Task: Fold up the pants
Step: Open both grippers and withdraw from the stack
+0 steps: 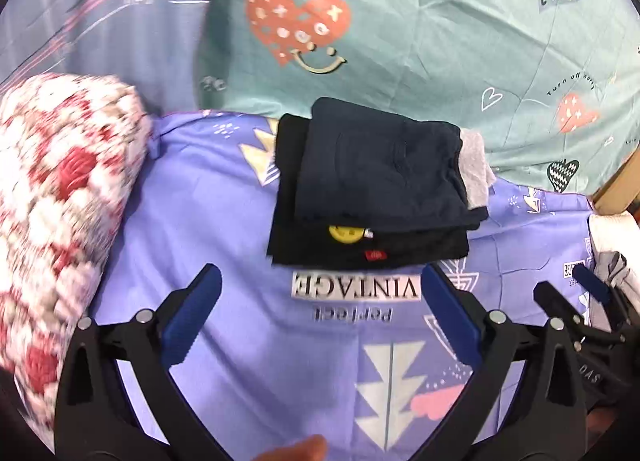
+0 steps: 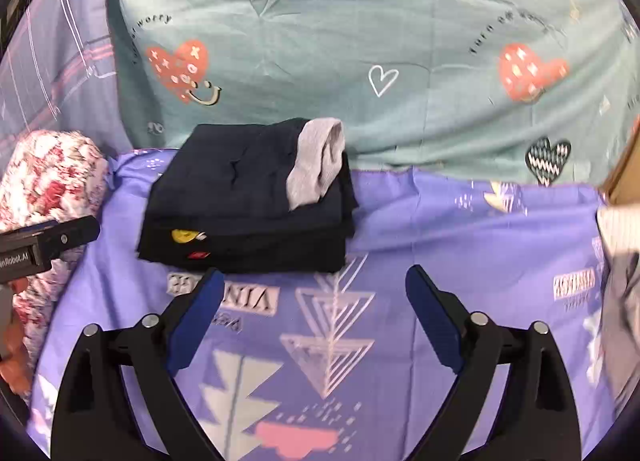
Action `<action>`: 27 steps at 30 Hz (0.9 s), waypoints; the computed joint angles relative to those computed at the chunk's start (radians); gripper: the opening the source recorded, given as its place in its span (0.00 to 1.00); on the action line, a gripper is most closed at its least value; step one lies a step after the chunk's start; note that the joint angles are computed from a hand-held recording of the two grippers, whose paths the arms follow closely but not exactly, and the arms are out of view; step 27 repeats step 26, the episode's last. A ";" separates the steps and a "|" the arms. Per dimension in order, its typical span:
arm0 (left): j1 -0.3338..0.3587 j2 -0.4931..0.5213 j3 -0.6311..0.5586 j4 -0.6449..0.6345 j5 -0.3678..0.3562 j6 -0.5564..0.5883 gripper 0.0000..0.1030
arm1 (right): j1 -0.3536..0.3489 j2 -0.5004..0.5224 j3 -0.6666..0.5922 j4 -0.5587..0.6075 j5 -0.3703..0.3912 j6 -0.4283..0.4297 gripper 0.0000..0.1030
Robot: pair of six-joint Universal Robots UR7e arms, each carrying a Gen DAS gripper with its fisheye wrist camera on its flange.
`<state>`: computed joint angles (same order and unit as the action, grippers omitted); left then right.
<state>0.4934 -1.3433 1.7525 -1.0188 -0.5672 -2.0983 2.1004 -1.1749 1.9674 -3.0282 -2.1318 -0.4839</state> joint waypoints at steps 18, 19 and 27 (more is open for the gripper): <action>-0.181 0.072 -0.017 0.183 -0.146 -0.224 0.98 | 0.052 -0.181 0.186 0.035 0.007 0.092 0.92; -0.183 0.074 -0.018 0.182 -0.150 -0.221 0.98 | 0.053 -0.185 0.191 0.035 0.006 0.094 0.94; -0.196 0.082 -0.011 0.155 -0.170 -0.198 0.98 | 0.064 -0.213 0.229 0.022 -0.003 0.098 0.97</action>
